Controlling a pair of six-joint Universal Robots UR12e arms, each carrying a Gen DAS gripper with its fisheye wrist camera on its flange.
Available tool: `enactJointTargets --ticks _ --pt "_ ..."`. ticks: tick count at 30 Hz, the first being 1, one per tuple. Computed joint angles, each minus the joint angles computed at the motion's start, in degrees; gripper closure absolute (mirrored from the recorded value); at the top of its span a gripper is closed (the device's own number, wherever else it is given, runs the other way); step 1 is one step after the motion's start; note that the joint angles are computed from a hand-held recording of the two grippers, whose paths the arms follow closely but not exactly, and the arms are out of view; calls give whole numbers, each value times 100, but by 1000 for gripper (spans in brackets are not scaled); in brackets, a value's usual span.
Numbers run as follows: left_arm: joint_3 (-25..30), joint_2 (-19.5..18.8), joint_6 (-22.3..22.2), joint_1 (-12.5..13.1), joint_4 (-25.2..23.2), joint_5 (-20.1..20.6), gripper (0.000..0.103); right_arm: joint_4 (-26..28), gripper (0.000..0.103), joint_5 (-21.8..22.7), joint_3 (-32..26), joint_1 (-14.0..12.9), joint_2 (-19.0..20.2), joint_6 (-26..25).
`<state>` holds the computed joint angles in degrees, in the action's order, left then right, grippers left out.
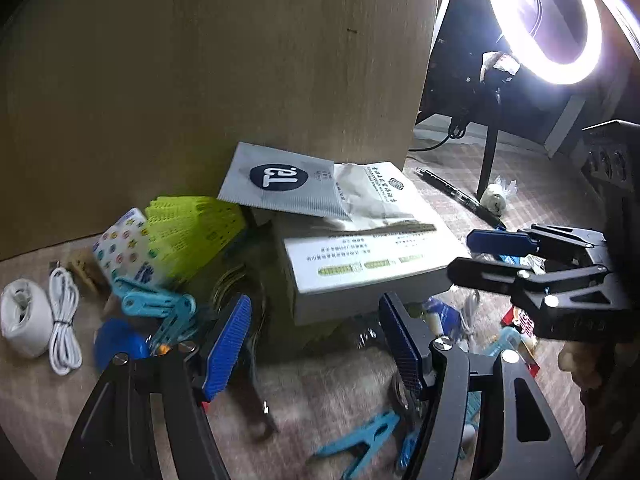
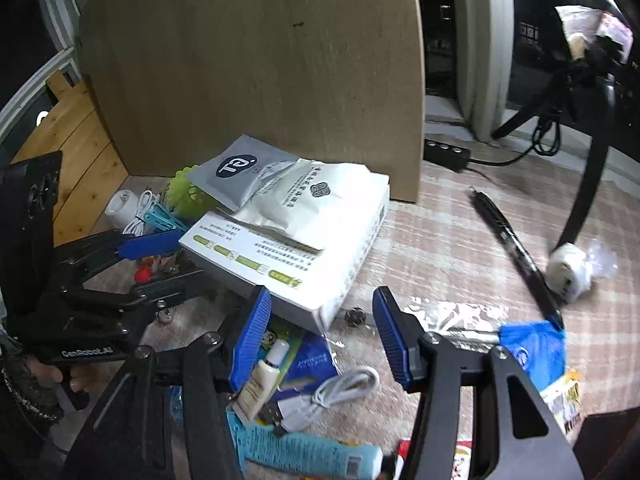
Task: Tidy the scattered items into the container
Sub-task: 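Grasp the white box with both tools from its two ends, then lift the white box with both tools and carry it toward the black container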
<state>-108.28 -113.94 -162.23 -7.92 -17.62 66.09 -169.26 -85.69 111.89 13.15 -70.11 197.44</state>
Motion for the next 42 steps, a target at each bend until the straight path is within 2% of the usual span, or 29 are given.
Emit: enactJointTargets --ticks 4,5,6,9,12,14,17,21,24,28,31,34,39,42 --pt "92 -74 62 12 -237 -250 47 79 52 45 -49 1 69 -54" --pt "96 -81 94 10 -261 -293 48 75 57 142 -50 -13 83 -61" --pt "98 -85 141 5 -300 -338 50 90 58 166 -58 -10 95 -68" --pt "60 -78 201 -44 -196 -234 52 99 58 22 -64 39 94 -161" --pt "19 -34 80 -19 -169 -322 52 92 58 4 -31 58 43 -149" --pt "-65 27 48 -28 24 -270 52 88 58 -38 1 98 -10 -200" --pt "-264 216 -24 -4 175 -223 52 109 58 -93 102 194 -144 -204" --pt "-683 557 -134 96 418 -427 52 70 58 215 408 246 -423 -81" --pt "-1023 868 -206 216 411 -673 52 91 58 322 621 337 -638 -32" --pt "-1371 1255 -53 296 273 -729 52 -53 58 340 826 491 -821 255" --pt "-1563 1477 31 281 320 -668 52 -3 58 67 867 638 -899 283" --pt "-1707 1635 123 204 504 -499 52 -54 58 92 1018 660 -1027 408" --pt "-1777 1803 113 154 394 -610 52 -238 58 -114 1231 749 -1270 558" --pt "-1841 1926 210 86 460 -684 52 -161 58 -590 1310 901 -1441 541"
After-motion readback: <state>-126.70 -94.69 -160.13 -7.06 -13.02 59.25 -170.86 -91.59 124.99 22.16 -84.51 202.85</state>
